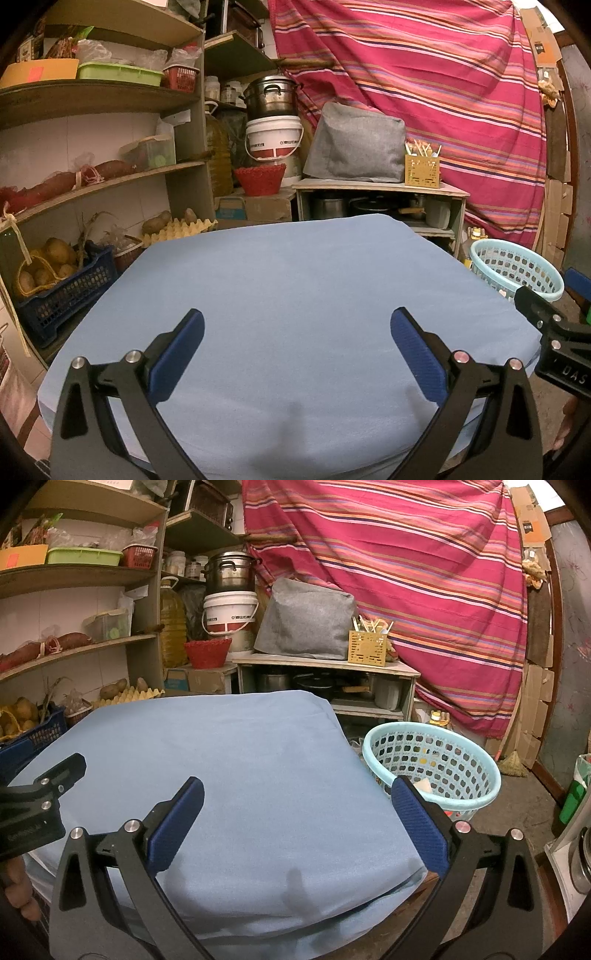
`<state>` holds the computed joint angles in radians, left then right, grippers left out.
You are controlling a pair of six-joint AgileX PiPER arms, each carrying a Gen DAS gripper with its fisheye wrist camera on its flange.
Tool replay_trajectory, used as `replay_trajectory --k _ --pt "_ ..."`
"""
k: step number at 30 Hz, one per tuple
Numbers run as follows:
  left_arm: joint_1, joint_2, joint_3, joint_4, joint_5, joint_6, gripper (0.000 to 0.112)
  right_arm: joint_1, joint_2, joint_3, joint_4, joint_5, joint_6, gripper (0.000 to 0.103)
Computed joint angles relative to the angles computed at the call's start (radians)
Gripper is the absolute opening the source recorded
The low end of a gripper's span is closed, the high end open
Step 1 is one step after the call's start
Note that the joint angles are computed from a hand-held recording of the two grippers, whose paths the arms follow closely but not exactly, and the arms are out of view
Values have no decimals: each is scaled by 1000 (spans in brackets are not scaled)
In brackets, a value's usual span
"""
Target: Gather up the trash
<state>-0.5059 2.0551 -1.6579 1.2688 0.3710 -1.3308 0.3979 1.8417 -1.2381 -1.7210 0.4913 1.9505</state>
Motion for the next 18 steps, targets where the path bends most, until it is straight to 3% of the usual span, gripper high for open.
replay_trajectory --k 18 --pt "13 -8 17 10 -16 -5 99 1 0 0 -2 3 3 99"
